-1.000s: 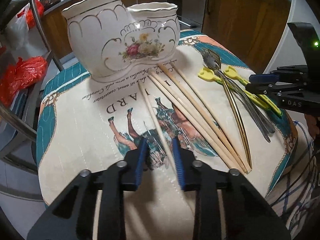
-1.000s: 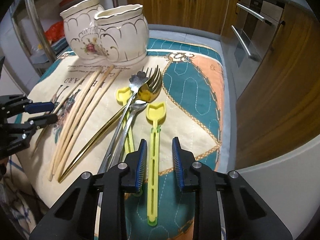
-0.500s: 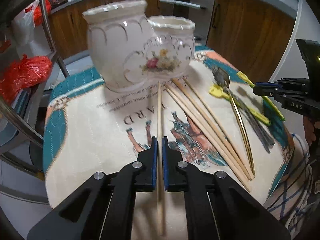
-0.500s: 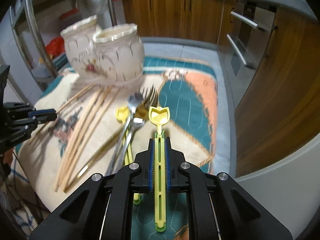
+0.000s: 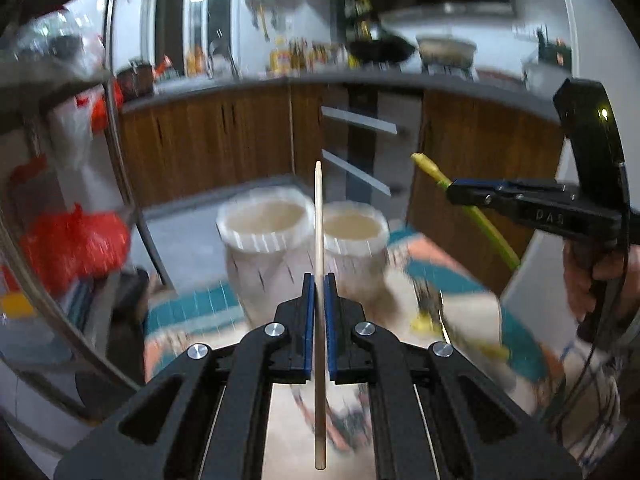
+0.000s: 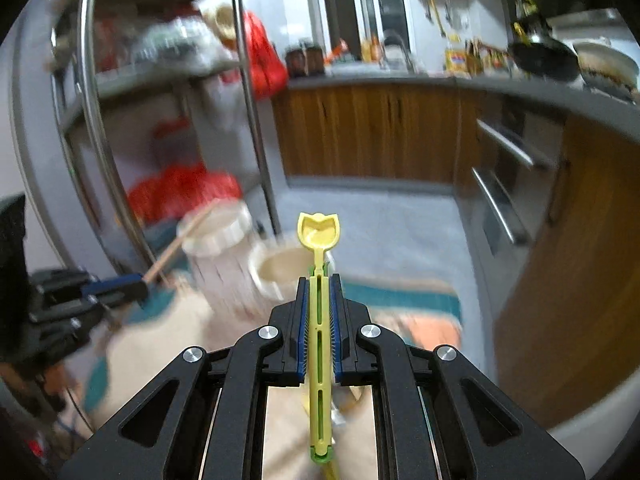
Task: Organize utensils
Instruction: 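Lift and drop the yellow spoon and chopstick into the ceramic holder with both tools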
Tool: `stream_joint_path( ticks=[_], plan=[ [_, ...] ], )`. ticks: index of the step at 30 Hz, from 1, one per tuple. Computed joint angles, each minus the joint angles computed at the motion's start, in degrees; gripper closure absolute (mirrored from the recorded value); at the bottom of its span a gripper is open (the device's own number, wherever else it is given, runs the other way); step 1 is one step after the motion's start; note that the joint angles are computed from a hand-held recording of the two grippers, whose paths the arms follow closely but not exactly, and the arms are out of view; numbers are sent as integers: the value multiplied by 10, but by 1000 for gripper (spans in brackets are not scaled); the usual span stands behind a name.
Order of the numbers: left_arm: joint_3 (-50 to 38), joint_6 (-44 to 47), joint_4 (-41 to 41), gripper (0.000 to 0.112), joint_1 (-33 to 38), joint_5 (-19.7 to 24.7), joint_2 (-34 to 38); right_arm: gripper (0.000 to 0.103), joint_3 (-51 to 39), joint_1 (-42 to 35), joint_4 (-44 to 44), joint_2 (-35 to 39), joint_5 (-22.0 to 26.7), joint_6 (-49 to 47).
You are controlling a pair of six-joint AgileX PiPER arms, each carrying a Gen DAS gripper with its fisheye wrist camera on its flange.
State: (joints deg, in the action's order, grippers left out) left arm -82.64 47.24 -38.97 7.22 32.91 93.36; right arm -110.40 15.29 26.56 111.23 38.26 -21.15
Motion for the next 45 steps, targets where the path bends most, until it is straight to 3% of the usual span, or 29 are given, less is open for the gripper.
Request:
stream_joint_path(
  ticks=[7,10,16,24,32,39,45],
  plan=[
    [-169,4,-81,107,13,-3,100,93,-153,17,91,102,-43,-11],
    [-270,-32,-93,107,18,21,167,93,-232,22,70,165,-48,37],
    [-346,-55,-107,107,12,7,246,93,-366,20,27,271,-27,147],
    [-261,85,-206,107,-2,-90,241,93,-259,45,-10,244,-101,130],
    [-157,238,-328,107,9,-101,193,93,-157,49,24,196,-145,71],
    [-79,235,-290,107,8,-129,146,92,-75,54,9,150,-179,57],
    [-71,167,-221,107,7,-132,140,92,-43,50,2,134,-187,70]
  ],
)
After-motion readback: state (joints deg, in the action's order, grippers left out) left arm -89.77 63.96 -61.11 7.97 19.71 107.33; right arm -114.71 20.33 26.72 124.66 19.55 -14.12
